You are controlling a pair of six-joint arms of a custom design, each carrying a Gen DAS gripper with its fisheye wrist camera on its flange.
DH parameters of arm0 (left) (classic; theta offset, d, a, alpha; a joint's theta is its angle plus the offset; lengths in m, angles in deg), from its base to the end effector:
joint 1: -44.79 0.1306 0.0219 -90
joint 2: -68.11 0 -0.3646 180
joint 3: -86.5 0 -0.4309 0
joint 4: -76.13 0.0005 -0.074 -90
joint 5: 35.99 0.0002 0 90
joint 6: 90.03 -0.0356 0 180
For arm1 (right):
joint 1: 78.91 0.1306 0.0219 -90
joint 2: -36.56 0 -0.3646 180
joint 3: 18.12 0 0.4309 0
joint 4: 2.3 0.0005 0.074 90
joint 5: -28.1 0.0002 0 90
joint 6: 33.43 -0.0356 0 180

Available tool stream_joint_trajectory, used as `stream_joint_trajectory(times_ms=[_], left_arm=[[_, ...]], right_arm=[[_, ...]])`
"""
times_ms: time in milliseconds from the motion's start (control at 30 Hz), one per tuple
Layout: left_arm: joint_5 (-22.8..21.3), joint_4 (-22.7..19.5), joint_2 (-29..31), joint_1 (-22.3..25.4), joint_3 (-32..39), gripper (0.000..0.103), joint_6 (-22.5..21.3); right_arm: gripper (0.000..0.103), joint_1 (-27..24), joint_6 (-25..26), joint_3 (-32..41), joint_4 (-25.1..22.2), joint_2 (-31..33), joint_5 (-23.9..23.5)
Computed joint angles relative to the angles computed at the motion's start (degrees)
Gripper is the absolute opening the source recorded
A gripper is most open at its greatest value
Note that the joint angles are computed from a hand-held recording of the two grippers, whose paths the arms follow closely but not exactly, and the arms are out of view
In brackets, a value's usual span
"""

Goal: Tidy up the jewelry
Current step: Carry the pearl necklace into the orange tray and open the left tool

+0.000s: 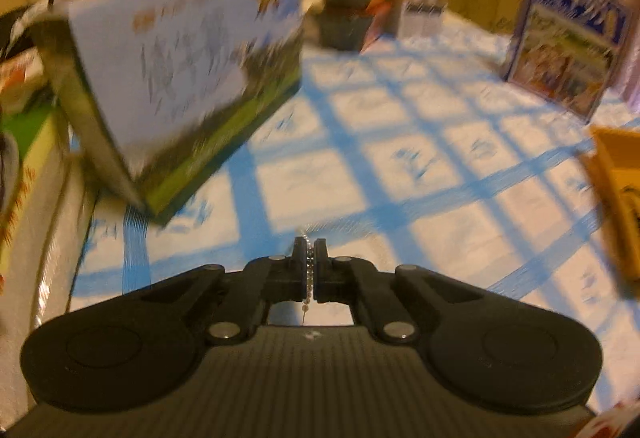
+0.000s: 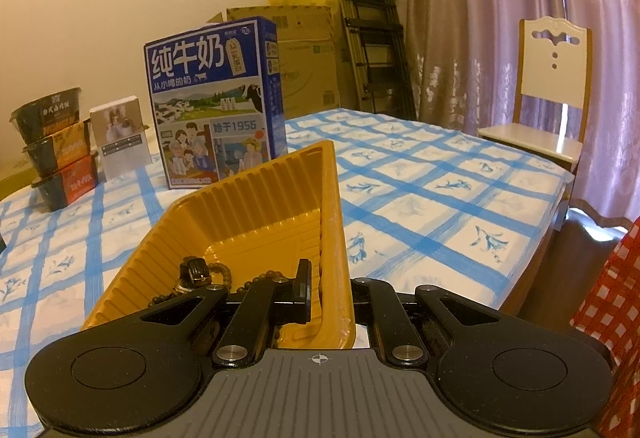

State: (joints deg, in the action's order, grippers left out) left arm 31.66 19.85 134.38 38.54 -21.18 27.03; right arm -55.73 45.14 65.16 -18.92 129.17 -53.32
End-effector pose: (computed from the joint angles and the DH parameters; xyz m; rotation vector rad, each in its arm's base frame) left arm 0.3711 -0.0275 0.4275 -0.5933 2.2954 0.2024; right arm 0.5187 0.2158 0.3770 -0.1127 2.0228 0.2316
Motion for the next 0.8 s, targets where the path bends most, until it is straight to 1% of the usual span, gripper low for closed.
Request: stream_joint_trajectory(times_ms=[233, 333, 433, 633, 800], left_arm=[[-1.0, 3.4, 0.4, -4.8, 7.1, 0.001, -2.8], [-1.1, 4.6, 1.9, -7.0, 10.4, 0.001, -3.8], [-0.2, 6.2, 3.8, -8.8, 13.6, 0.001, -4.7], [4.4, 11.1, 8.6, -12.0, 19.2, 0.001, -7.3], [10.1, 15.9, 13.5, -14.1, 23.9, 0.001, -8.3]], right_arm=[[0.009, -0.1, -0.2, 0.6, 0.3, 0.3, -0.5], [0.009, -0.2, -0.5, 0.7, 0.5, 0.3, -0.9], [0.009, -0.3, -0.8, 0.8, 0.7, 0.3, -1.3], [0.009, -0.2, -1.3, 1.0, 1.1, 0.2, -2.0], [0.009, -0.2, -1.8, 1.0, 1.1, 0.2, -2.2]])
